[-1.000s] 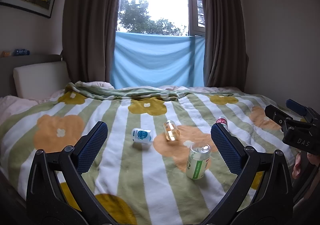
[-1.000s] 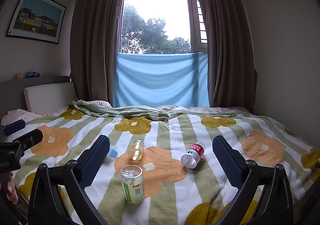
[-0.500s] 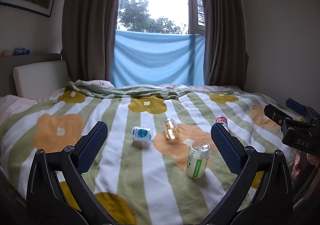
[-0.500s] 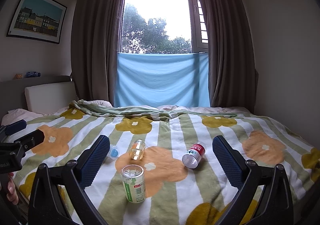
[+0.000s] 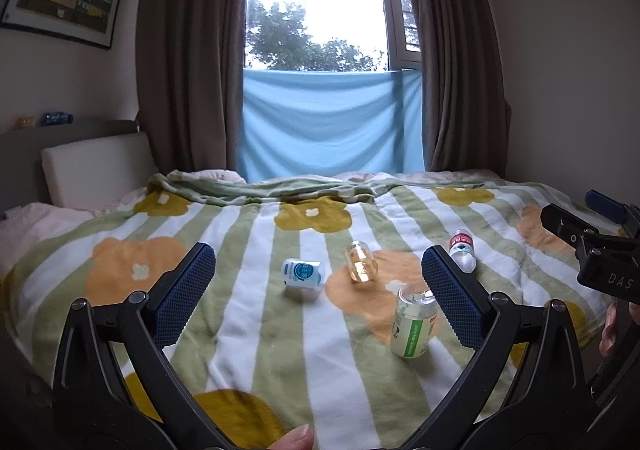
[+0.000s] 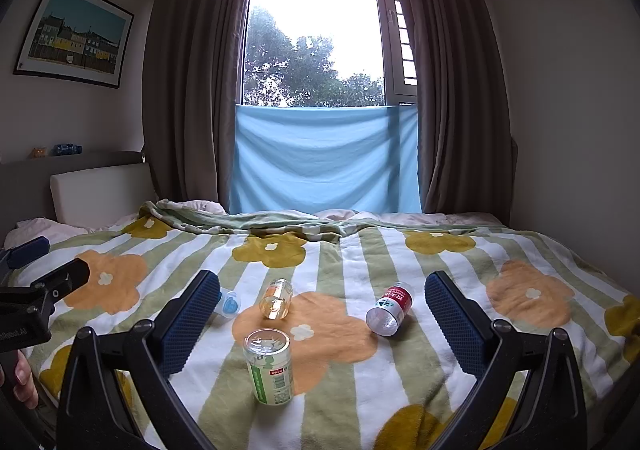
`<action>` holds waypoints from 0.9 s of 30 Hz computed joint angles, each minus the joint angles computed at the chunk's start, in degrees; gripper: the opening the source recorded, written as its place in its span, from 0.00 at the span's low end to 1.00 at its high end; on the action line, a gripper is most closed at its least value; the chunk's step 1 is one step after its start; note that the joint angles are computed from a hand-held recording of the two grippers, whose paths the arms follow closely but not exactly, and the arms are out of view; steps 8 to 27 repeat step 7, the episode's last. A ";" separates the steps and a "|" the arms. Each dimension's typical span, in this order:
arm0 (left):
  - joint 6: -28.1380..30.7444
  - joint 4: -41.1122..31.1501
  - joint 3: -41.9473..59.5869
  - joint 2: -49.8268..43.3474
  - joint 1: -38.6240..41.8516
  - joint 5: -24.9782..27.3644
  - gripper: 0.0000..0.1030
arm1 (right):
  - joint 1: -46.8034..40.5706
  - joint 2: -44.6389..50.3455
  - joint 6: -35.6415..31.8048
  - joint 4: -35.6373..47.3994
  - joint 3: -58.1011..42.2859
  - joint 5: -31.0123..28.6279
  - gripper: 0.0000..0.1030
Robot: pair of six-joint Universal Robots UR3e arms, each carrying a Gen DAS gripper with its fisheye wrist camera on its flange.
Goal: Flip cup upside down
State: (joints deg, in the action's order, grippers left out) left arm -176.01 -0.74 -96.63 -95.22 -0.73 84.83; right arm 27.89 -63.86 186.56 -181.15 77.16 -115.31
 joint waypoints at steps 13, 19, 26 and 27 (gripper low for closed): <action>-0.18 0.60 -0.24 -0.03 -0.26 -0.17 1.00 | 0.32 0.39 0.05 0.06 -0.47 -0.37 1.00; -0.18 0.60 -0.24 -0.03 -0.26 -0.17 1.00 | 0.32 0.39 0.05 0.06 -0.47 -0.37 1.00; -0.18 0.60 -0.24 -0.03 -0.26 -0.17 1.00 | 0.32 0.39 0.05 0.06 -0.47 -0.37 1.00; -0.18 0.60 -0.24 -0.03 -0.26 -0.17 1.00 | 0.32 0.39 0.05 0.06 -0.47 -0.37 1.00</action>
